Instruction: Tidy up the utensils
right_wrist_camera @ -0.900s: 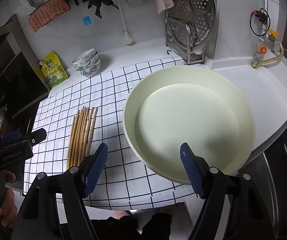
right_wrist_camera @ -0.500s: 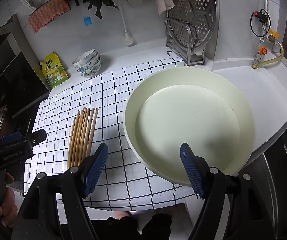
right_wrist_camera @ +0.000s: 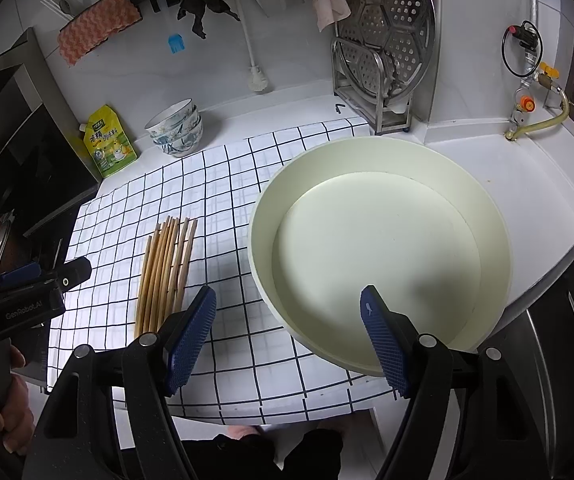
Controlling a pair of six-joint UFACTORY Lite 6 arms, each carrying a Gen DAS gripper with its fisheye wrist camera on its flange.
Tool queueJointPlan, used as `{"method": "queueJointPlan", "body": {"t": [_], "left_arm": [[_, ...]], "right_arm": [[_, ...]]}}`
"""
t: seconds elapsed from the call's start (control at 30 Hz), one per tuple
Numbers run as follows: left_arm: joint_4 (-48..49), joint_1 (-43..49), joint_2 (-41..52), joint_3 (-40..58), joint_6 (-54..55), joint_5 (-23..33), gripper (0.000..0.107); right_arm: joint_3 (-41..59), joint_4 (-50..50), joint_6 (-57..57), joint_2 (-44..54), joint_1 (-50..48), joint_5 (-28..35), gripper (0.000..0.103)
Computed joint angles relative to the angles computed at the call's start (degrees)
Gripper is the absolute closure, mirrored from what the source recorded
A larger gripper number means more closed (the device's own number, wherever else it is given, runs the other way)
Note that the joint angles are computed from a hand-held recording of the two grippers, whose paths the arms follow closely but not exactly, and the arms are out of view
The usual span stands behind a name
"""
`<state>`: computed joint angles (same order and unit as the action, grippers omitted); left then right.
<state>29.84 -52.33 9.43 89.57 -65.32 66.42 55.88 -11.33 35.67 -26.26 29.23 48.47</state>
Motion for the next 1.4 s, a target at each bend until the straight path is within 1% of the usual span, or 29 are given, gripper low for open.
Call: {"method": "queueJointPlan", "body": {"t": [0.07,1.4], "left_arm": [[0.0,0.0,0.0,0.0,0.0,0.0,0.010],[-0.3,0.9,0.1,0.6,1.0,0.1,0.010]], "right_arm": [[1.3,-0.3,0.6,1.1,0.5,0.2,0.032],[2.3,-0.8,0.8,2.6,0.6,-0.2,0.032]]}}
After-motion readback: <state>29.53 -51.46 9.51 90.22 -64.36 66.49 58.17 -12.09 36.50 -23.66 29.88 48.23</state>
